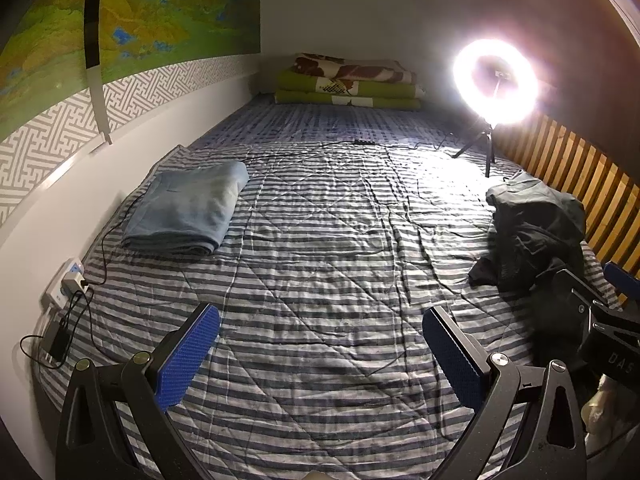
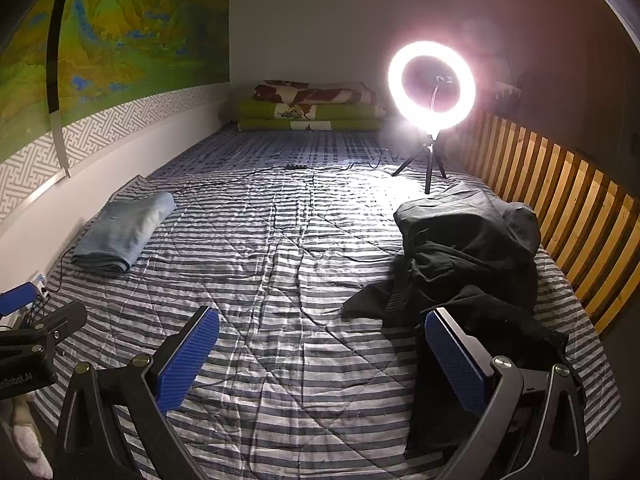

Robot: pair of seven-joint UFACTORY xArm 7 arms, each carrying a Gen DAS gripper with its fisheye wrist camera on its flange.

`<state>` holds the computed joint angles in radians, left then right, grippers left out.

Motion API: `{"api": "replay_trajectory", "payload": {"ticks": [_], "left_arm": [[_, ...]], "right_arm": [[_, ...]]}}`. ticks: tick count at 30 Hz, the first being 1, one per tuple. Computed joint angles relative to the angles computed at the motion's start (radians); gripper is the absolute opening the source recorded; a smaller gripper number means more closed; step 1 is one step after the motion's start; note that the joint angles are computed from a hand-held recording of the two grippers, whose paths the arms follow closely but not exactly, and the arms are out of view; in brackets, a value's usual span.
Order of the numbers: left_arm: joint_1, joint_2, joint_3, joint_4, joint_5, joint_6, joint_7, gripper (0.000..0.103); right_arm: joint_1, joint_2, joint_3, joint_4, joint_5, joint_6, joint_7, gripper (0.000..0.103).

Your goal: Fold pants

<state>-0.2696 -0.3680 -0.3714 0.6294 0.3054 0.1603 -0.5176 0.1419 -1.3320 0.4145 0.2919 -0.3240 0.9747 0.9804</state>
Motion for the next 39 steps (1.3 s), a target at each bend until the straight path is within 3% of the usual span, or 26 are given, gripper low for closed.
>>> {"api": "replay_trajectory", "payload": {"ticks": [12,17,22,29,33,39], "left_arm": [[0.030,0.046,-0.028,0.033,0.054,0.003,-0.039,0.103],[0.040,0.078,-0.028,0.050,0.086,0.001,-0.066,0.103],[0.047,0.120,-0.033,0.076,0.139,0.004,-0.101,0.103],[0.043,0.196,-0.019,0.121,0.244,0.017,-0.191,0.103],[0.018,0.247,0.020,0.153,0.292,0.033,-0.236,0.103],[-0.036,0.305,0.090,0.187,0.338,0.050,-0.259,0.103]], "right_arm": [[-0.028,-0.038,-0.068,-0.055,-0.025,-0.029,-0.052,0.102],[-0.098,-0.091,-0.182,-0.113,-0.052,-0.078,-0.143,0.102],[-0.249,-0.065,-0.290,-0.134,-0.070,-0.157,-0.263,0.102],[-0.493,0.297,-0.443,-0.049,-0.144,-0.419,-0.481,0.102],[-0.590,0.532,-0.470,0.039,-0.130,-0.550,-0.531,0.102],[-0.695,0.827,-0.437,0.176,-0.100,-0.622,-0.553,0.102]]}}
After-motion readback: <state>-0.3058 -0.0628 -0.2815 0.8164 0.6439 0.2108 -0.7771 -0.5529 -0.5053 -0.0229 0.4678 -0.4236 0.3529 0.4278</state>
